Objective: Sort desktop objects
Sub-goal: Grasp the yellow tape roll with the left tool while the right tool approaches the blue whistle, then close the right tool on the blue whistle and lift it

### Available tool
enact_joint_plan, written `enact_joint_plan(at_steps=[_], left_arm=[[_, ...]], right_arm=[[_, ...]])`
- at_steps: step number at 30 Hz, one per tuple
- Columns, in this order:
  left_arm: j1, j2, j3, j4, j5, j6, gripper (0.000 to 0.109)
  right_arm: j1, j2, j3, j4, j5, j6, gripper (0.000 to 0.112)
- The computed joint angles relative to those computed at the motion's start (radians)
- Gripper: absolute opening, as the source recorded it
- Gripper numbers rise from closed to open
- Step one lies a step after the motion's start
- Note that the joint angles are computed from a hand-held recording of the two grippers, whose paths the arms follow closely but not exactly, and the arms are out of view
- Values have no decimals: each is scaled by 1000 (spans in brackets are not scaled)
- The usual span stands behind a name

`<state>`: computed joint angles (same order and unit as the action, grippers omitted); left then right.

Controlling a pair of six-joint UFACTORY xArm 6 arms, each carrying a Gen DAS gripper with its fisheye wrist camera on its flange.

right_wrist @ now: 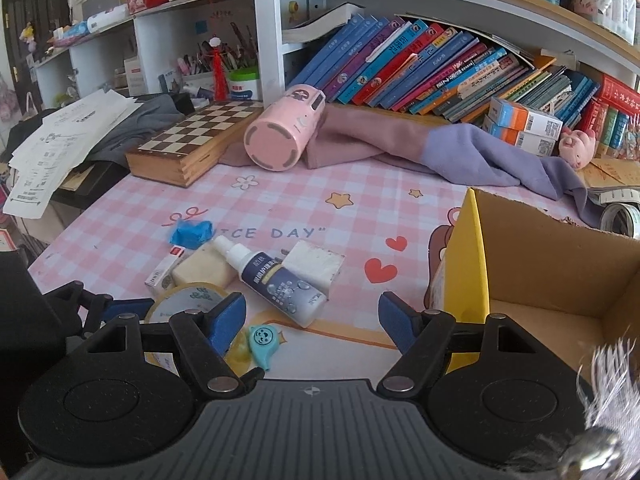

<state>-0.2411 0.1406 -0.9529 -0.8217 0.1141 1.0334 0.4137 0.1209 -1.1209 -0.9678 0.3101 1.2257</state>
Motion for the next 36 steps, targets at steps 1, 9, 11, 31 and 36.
enact_joint_plan(at_steps=[1, 9, 11, 31, 36], left_arm=[[2, 3, -2, 6, 4, -7, 102], [30, 13, -2, 159, 28, -182, 87], [42, 1, -1, 153, 49, -200, 87], [182, -227, 150, 233, 80, -392, 87], [189, -230, 149, 292, 77, -446, 87]], right_arm=[[-2, 0, 2, 4, -3, -2, 73], [-3, 17, -7, 32, -20, -56, 70], [-3, 24, -10, 43, -32, -71, 69], [38, 218, -149, 540, 23, -561, 45], [38, 248, -175, 554, 37, -594, 38]])
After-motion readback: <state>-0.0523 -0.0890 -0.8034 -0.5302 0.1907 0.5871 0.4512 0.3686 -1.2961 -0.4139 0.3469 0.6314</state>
